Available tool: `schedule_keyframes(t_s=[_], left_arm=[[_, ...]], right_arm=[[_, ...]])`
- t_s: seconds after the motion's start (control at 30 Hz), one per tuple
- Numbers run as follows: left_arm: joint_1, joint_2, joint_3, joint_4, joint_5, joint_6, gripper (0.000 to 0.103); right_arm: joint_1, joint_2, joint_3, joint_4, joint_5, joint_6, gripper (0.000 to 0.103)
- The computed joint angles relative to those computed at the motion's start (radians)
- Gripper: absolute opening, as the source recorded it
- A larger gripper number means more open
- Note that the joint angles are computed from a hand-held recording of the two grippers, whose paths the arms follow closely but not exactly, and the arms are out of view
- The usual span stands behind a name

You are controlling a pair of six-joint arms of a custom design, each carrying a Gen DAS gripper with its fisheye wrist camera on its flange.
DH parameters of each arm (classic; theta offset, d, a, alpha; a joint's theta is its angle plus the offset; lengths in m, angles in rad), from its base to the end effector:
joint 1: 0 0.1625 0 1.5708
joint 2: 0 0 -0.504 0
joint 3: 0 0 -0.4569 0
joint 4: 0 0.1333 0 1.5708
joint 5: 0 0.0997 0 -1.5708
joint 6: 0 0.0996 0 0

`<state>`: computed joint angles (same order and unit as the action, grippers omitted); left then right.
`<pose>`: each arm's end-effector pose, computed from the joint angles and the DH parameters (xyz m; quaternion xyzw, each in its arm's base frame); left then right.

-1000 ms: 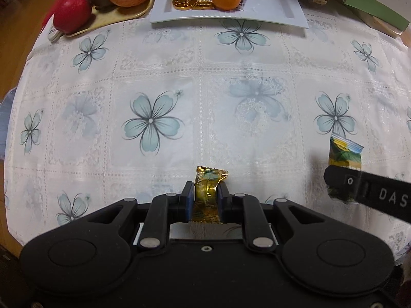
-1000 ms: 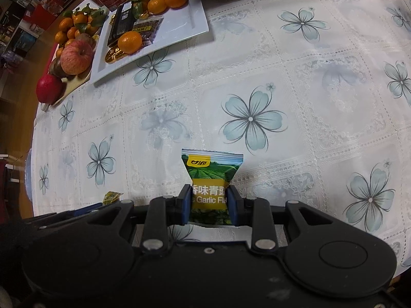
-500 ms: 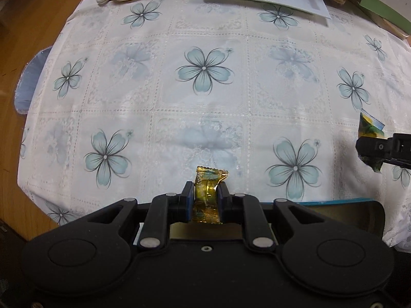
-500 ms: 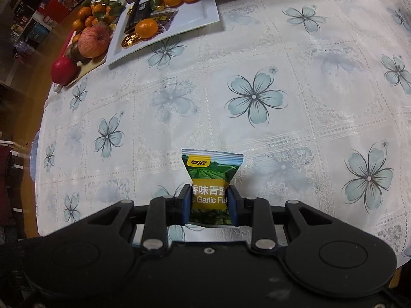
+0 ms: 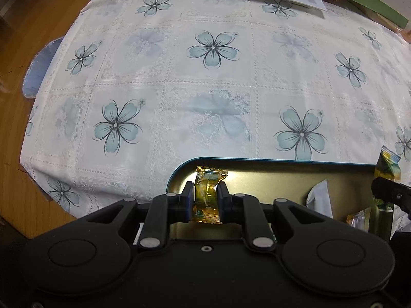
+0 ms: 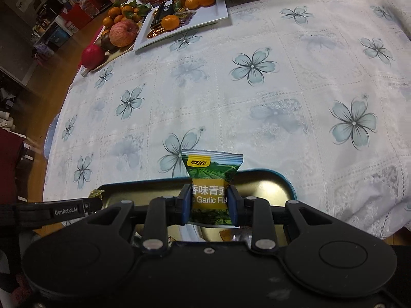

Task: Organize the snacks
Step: 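Carry the green packet and gold candy over the gold tray with both tools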

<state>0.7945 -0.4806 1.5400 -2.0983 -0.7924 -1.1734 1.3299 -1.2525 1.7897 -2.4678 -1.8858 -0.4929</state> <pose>-0.3598 -0.6565 -0.1146 -0.0783 0.8948 -0.1665 0.4067 -0.0620 -0.6818 0.3538 0.0943 -0.9675 0.1096 0.2074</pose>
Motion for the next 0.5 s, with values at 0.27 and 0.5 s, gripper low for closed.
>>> schedule_keyframes(t_s=[0.27,0.5], left_arm=[[0.007,0.018,0.012,-0.042,0.007,0.048,0.024],[0.029,0.015,0.028,-0.100,-0.048,0.077,0.024]], right_arm=[[-0.001,-0.011,0.045,-0.073,-0.008,-0.052,0.031],[0.006,0.020,0.024,-0.034,-0.059,-0.028,0.031]])
